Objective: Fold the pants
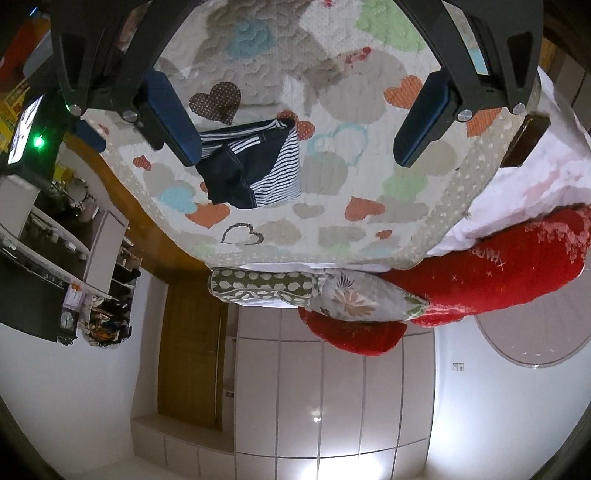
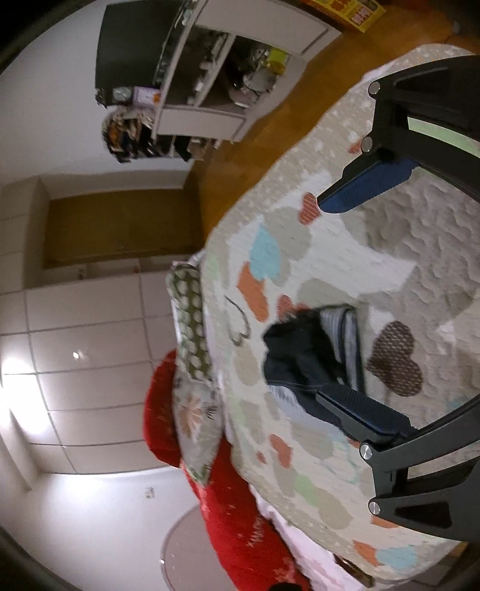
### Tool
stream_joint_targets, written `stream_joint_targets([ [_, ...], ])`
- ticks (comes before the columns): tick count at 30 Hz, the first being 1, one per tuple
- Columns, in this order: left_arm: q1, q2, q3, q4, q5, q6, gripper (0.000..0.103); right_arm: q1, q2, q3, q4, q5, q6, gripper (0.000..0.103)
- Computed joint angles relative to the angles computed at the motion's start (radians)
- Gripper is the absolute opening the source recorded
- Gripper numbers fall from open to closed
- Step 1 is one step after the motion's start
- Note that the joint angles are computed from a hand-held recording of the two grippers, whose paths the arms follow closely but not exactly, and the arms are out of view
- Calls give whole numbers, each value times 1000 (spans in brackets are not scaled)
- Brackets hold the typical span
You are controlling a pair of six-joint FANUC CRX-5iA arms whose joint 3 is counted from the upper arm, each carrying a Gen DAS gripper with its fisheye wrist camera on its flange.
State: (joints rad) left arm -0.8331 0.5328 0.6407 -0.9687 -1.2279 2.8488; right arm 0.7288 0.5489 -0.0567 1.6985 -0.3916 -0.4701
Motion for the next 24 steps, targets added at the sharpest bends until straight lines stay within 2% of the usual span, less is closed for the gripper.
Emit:
stream_joint_targets([
  [5,1,-19,-28,-6,25,43,103,13,7,0,-60,3,59,96],
  [8,-40,-15,-24,-104,-16,96,103,10,5,-4,-40,3,40,96],
  [12,-84,5,2,-201,-80,102,103,12,6,-4,-41,1,43,96],
  [14,-70,14,17,-170,-81,71,103,14,8,0,-66,7,70,96],
  [17,-25,37,51,-61,-90,3,103,23,7,3,-110,6,112,96],
  [24,45,47,36,103,-58,-44,103,40,21,18,-197,0,192,96],
])
